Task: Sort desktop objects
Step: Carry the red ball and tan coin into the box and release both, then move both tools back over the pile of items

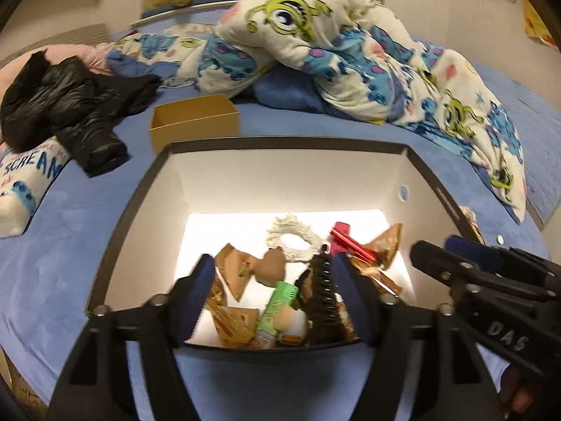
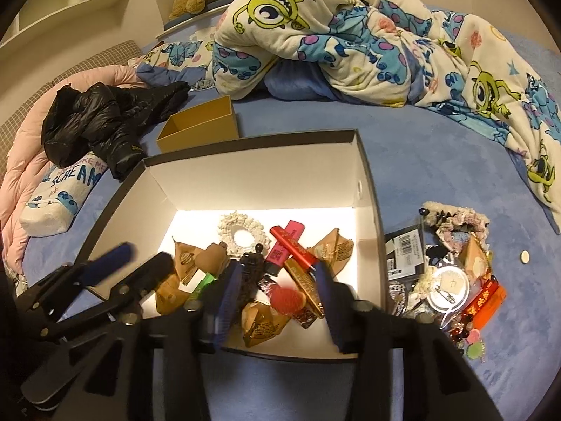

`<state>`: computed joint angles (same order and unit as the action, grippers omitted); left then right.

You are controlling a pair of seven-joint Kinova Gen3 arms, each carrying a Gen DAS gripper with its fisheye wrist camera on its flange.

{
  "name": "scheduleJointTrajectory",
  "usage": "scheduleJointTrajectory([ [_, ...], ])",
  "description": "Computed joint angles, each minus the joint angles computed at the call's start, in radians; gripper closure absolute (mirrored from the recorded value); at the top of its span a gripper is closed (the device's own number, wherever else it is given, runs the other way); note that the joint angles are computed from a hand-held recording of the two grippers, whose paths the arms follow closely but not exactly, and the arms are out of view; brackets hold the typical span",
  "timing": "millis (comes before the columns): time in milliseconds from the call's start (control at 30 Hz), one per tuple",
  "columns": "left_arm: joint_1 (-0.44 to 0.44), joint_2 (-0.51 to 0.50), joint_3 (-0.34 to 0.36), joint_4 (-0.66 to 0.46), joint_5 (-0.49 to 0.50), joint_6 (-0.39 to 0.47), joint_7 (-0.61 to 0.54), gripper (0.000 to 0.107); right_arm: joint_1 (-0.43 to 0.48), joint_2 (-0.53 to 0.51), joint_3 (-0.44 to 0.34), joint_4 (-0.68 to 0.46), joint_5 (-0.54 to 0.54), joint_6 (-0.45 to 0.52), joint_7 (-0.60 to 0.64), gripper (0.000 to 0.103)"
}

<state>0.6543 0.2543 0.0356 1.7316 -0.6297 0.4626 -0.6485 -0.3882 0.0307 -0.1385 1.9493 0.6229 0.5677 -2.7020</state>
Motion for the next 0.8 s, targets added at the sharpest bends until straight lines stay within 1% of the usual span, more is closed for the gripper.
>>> scheduleJointTrajectory([
  [33,-0.006,-0.007,-0.004,0.014,0.005,-0.019,0.009,0.032,0.005,0.001,-0.001,0.000,-0.003,-0.001,0.002,0.052],
  [67,-0.016,-0.012,-0.004,0.025,0.013,-0.035,0.010,0.030,0.016,0.001,-0.003,0.000,-0.022,-0.007,0.017,0.042],
  [100,-0.023,-0.016,-0.004,0.031,0.021,-0.042,0.008,0.026,0.009,0.003,0.006,-0.004,-0.025,0.001,0.016,0.037],
  [167,-0.015,-0.019,-0.017,0.034,0.004,-0.038,0.024,0.025,0.010,-0.003,0.007,0.004,-0.015,-0.014,0.010,0.032],
  [267,-0.010,-0.018,-0.015,0.021,-0.023,-0.003,0.021,0.025,0.006,0.001,0.002,-0.005,-0.007,0.001,0.002,0.027],
  [333,-0.011,-0.018,-0.008,0.013,-0.035,0.014,0.018,0.024,-0.004,0.005,-0.002,-0.012,0.015,0.020,-0.021,0.026],
  [567,-0.032,-0.039,0.019,0.010,-0.036,0.029,0.007,0.023,-0.007,-0.005,-0.003,-0.018,0.005,0.028,-0.020,0.025],
  [800,-0.032,-0.061,0.048,-0.014,-0.040,0.051,0.006,0.022,0.007,-0.045,-0.018,-0.026,0.008,0.048,-0.020,0.025],
])
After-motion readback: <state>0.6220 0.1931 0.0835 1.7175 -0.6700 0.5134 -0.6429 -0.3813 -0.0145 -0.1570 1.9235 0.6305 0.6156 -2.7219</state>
